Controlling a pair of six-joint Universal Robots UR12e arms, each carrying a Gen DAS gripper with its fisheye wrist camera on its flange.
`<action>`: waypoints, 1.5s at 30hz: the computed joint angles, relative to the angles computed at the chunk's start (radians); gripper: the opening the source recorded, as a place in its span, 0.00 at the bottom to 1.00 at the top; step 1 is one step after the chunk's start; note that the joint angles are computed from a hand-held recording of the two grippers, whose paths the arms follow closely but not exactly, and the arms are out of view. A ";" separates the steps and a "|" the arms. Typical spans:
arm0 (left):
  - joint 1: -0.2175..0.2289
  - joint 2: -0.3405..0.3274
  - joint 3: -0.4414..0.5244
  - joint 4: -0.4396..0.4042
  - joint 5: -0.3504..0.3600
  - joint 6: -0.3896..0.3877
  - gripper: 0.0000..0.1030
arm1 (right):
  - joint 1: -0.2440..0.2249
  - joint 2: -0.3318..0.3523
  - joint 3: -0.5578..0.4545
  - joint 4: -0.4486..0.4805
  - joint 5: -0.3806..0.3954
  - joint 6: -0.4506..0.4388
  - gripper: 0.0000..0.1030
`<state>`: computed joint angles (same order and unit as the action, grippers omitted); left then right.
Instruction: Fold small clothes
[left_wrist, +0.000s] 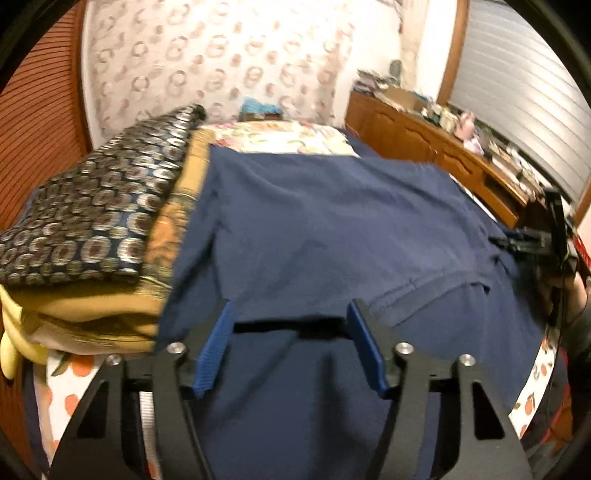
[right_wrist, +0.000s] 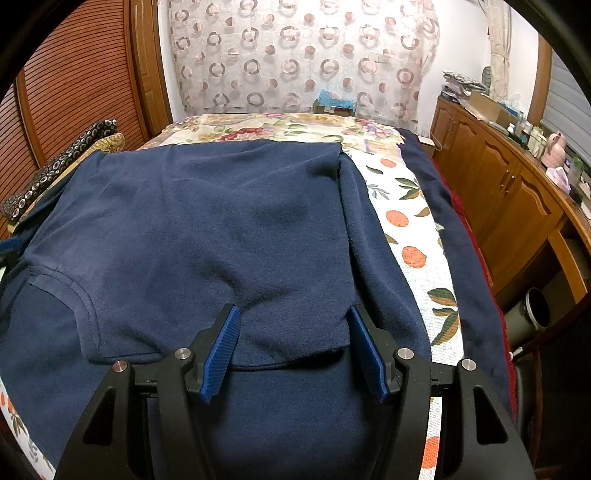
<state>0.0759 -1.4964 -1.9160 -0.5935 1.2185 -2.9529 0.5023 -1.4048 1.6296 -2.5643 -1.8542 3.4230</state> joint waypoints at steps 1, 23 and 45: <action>0.004 0.002 -0.002 0.005 0.002 -0.005 0.52 | 0.000 0.001 -0.001 0.000 0.000 0.000 0.61; -0.022 -0.040 0.031 -0.044 0.094 0.010 0.05 | -0.002 0.007 -0.005 -0.010 0.001 -0.019 0.48; 0.046 0.066 -0.028 0.169 -0.110 -0.044 0.04 | 0.020 -0.059 0.062 -0.277 -0.002 -0.098 0.05</action>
